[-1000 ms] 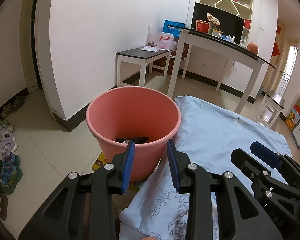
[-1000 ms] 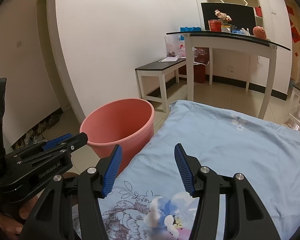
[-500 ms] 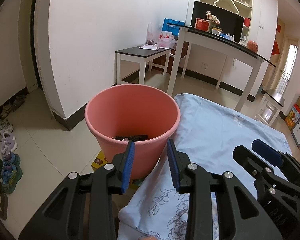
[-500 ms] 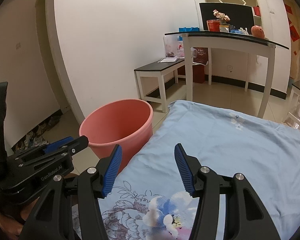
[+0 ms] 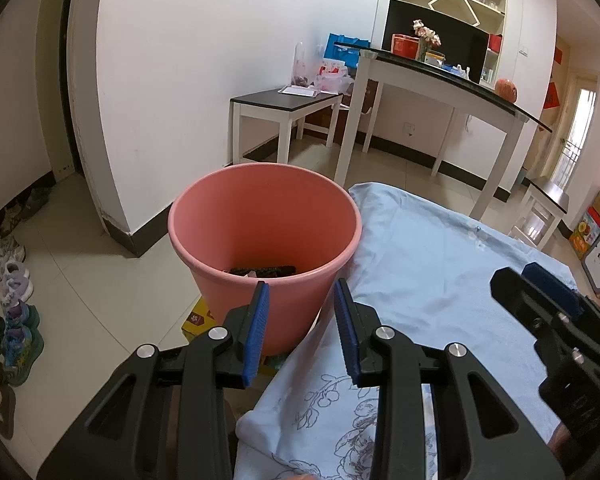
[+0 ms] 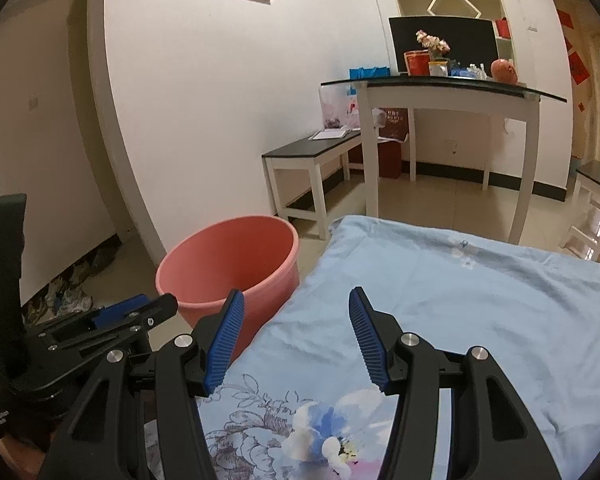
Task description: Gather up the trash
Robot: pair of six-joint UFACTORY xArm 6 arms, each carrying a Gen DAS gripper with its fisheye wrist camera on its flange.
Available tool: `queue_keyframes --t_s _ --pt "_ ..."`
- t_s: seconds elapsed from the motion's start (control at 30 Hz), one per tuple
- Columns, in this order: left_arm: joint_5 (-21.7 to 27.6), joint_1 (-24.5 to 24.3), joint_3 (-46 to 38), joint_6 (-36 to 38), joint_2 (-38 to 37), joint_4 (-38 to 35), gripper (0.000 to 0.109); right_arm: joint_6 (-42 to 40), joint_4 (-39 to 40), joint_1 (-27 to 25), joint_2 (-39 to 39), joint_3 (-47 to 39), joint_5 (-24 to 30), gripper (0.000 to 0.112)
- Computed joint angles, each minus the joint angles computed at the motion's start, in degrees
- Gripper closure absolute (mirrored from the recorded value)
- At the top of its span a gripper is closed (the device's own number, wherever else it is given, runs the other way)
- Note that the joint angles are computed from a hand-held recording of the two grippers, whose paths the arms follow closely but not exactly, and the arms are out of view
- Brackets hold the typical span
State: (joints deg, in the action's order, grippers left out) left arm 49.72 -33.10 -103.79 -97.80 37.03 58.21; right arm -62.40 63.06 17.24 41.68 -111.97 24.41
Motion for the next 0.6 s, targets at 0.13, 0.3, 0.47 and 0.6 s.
queue_keyframes --t_s 0.13,0.3,0.47,0.6 --pt "0.0 -0.1 0.2 -0.2 0.1 -0.2 0.075 -0.4 0.5 0.2 0.0 0.1 -0.7 0.058" --pt "0.0 -0.1 0.0 0.1 0.2 -0.5 0.075 -0.7 0.6 0.0 -0.1 0.3 -0.5 0.058" --pt "-0.1 -0.2 0.3 0.0 0.1 -0.3 0.075 -0.7 0.6 0.0 0.0 0.3 -0.5 0.058" --pt "0.1 -0.2 -0.1 0.1 0.2 -0.6 0.075 -0.7 0.6 0.0 0.0 0.3 -0.5 0.058"
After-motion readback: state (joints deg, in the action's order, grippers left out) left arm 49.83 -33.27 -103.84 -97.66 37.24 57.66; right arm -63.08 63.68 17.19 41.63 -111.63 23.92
